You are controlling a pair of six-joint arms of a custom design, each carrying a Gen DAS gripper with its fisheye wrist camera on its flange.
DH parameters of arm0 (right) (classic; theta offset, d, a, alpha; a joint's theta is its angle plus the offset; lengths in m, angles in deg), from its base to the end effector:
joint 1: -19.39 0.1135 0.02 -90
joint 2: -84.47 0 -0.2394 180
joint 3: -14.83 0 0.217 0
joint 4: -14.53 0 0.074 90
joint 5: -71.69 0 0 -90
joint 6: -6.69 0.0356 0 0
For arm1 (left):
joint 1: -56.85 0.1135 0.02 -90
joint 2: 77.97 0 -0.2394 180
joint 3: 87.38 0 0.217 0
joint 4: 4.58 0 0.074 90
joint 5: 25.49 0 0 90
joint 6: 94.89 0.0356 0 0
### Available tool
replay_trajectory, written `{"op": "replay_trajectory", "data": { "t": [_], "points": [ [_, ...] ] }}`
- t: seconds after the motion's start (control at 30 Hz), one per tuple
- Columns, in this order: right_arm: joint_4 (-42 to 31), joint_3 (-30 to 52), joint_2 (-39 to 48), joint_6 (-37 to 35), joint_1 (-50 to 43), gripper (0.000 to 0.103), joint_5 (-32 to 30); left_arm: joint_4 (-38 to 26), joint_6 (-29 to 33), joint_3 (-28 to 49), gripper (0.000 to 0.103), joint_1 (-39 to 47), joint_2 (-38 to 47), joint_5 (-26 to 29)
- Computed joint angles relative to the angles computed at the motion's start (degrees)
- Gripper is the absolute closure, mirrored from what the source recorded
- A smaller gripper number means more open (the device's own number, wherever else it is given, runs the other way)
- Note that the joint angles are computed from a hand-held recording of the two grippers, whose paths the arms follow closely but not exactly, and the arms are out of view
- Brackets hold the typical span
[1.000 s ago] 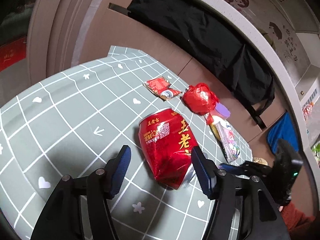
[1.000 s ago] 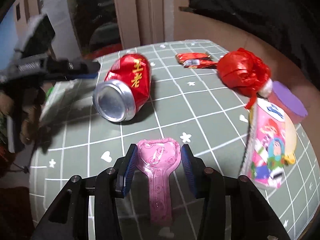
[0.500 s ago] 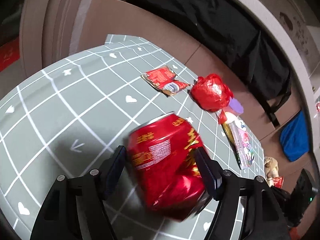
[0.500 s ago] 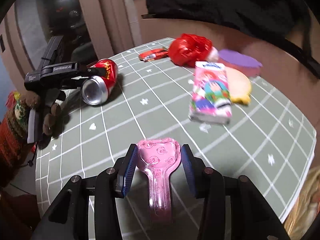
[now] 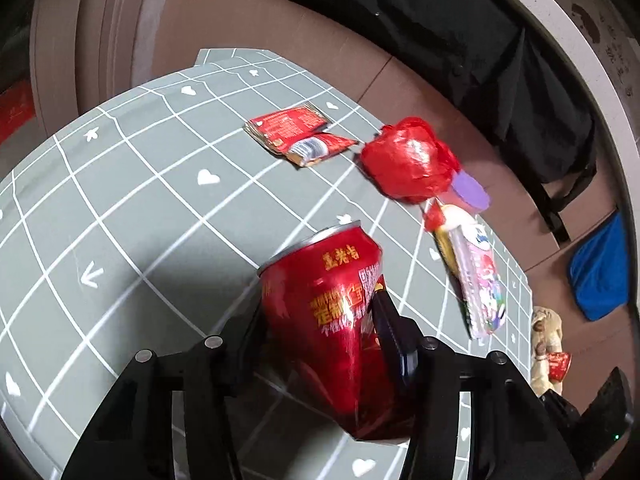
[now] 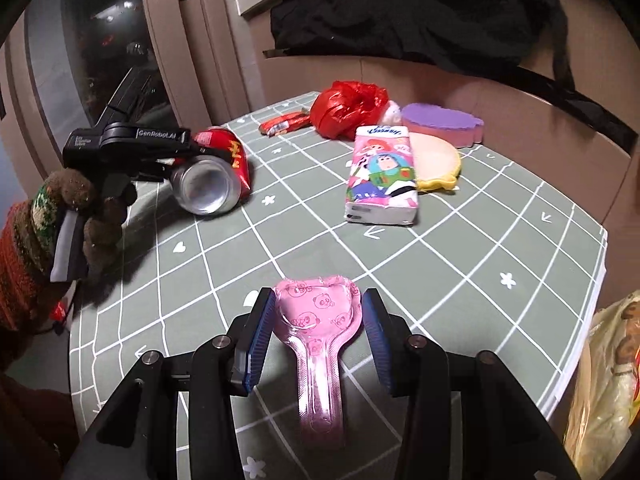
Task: Collect trash
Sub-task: 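Lift the red can with the left gripper while the right gripper lifts the pink toy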
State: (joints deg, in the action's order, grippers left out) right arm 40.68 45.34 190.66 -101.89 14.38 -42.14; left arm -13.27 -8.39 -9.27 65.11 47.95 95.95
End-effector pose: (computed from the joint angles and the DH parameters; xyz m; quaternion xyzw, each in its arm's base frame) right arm 0.2100 -0.0040 0.0521 -0.1794 0.9032 0.1205 0.3709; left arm 0.3627 0.0339 0.0596 -0.0168 0.9249 -0.2477 0.2880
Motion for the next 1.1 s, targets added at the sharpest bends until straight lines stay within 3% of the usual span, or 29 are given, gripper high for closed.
{"op": "replay_trajectory", "data": {
  "t": [0.37,0.63,0.83,1.1],
  "points": [
    [0.3,-3.9,-5.8,-0.2,-6.1,0.062,-3.4,13.6,0.7,-19.1,0.051,-7.7,-16.0,-4.7],
    [-3.9,-7.9,-17.8,-0.6,-12.0,0.062,-6.3,20.7,0.0,-31.2,0.051,-15.8,-28.6,-6.5],
    [-13.5,-8.7,-30.2,-2.6,-20.1,0.062,-11.7,23.8,-0.8,-36.7,0.051,-24.6,-36.4,-14.0],
    [-32.8,-5.9,-47.7,-10.2,-36.8,0.062,-22.9,23.4,-2.5,-37.0,0.051,-38.1,-43.1,-23.9]
  ]
}}
